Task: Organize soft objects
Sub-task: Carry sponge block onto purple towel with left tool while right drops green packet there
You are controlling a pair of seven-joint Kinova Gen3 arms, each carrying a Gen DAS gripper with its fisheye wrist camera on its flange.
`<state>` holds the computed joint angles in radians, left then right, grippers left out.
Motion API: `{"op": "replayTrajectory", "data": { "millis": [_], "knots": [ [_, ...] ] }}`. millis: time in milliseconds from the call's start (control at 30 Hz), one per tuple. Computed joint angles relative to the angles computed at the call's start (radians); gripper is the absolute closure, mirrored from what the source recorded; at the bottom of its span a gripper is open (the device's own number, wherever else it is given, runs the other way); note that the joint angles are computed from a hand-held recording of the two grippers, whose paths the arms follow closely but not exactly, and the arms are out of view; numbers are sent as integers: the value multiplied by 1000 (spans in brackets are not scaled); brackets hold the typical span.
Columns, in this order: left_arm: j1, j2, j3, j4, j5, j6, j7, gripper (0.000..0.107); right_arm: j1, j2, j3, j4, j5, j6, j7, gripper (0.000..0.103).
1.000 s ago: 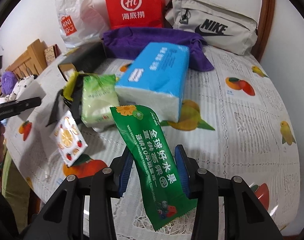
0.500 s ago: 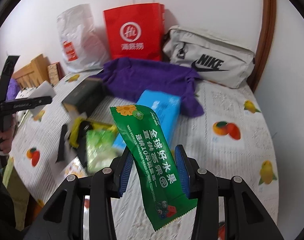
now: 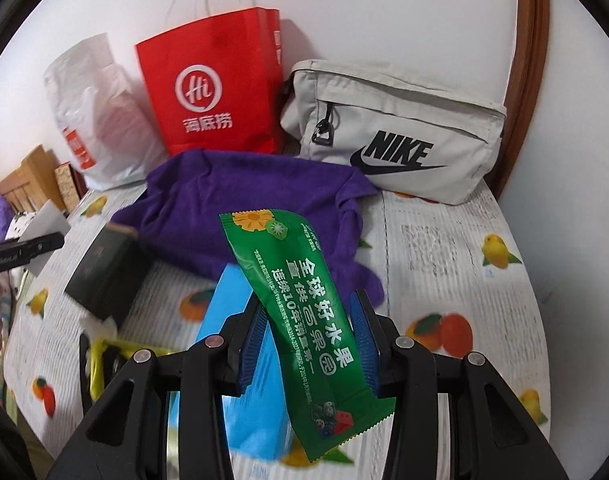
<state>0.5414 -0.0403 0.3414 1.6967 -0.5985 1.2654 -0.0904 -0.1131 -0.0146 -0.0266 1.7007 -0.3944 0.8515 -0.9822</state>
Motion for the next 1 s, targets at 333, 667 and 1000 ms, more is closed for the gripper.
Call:
{"op": "replayTrajectory", "data": {
  "millis": [333, 667, 1000],
  "knots": [
    [-79, 54, -92, -36, 58, -132, -184, 53, -57, 181, -52, -160, 138, -39, -168, 61],
    [-154, 154, -173, -113, 166, -262, -392, 53, -105, 325, -73, -281, 241, -7, -258, 61],
    [-188, 308, -249, -262, 282, -274, -583, 53, -140, 418, -79, -374, 294, 50, -292, 61]
  ]
}}
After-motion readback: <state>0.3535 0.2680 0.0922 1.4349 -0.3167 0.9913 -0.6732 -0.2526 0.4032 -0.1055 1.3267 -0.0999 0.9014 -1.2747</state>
